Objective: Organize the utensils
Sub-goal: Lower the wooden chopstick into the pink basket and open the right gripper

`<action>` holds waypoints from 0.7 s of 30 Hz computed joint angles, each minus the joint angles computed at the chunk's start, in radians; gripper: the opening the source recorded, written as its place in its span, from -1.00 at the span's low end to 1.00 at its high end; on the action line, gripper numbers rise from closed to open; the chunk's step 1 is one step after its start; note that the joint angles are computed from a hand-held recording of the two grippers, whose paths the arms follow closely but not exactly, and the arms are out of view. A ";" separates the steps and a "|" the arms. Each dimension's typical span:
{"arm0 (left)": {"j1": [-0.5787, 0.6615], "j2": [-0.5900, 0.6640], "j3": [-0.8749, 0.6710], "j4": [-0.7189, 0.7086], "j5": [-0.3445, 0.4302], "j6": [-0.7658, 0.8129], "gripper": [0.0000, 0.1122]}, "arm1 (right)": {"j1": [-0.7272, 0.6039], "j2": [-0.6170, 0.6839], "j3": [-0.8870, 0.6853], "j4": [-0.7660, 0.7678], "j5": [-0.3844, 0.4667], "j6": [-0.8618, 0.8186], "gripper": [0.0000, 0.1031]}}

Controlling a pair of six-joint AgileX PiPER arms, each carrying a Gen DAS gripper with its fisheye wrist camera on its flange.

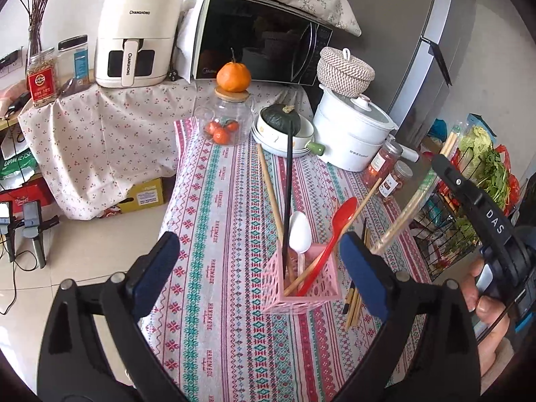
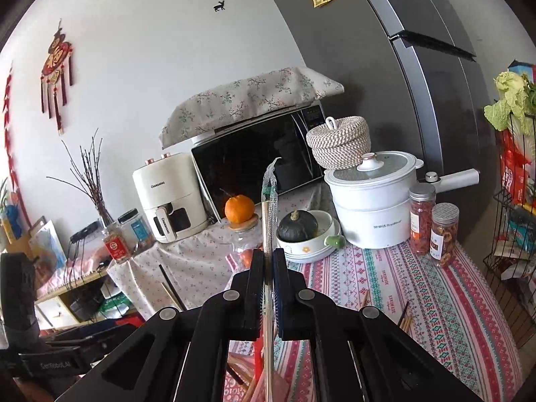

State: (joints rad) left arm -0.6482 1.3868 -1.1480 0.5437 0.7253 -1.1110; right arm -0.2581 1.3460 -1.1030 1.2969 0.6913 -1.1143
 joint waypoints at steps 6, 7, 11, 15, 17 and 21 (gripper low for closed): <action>0.040 -0.065 0.083 -0.068 0.020 0.070 0.72 | 0.207 -0.052 0.114 0.217 -0.260 -0.234 -0.89; 0.043 -0.074 0.095 -0.067 0.022 0.072 0.72 | 0.230 -0.050 0.124 0.250 -0.280 -0.267 -0.89; 0.095 -0.095 0.132 -0.111 0.009 0.120 0.72 | 0.269 -0.043 0.134 0.236 -0.304 -0.254 -0.90; 0.133 -0.092 0.138 -0.169 -0.003 0.162 0.72 | 0.309 -0.061 0.165 0.256 -0.345 -0.289 -0.90; 0.138 -0.092 0.137 -0.193 -0.011 0.178 0.72 | 0.336 -0.057 0.175 0.236 -0.360 -0.277 -0.90; 0.118 -0.089 0.131 -0.176 -0.005 0.162 0.72 | 0.375 -0.042 0.186 0.104 -0.367 -0.164 -0.88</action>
State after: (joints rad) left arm -0.5303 1.2982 -1.0170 0.3673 0.7199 -0.9488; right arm 0.1173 1.3038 -0.9174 1.4013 0.3243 -1.2779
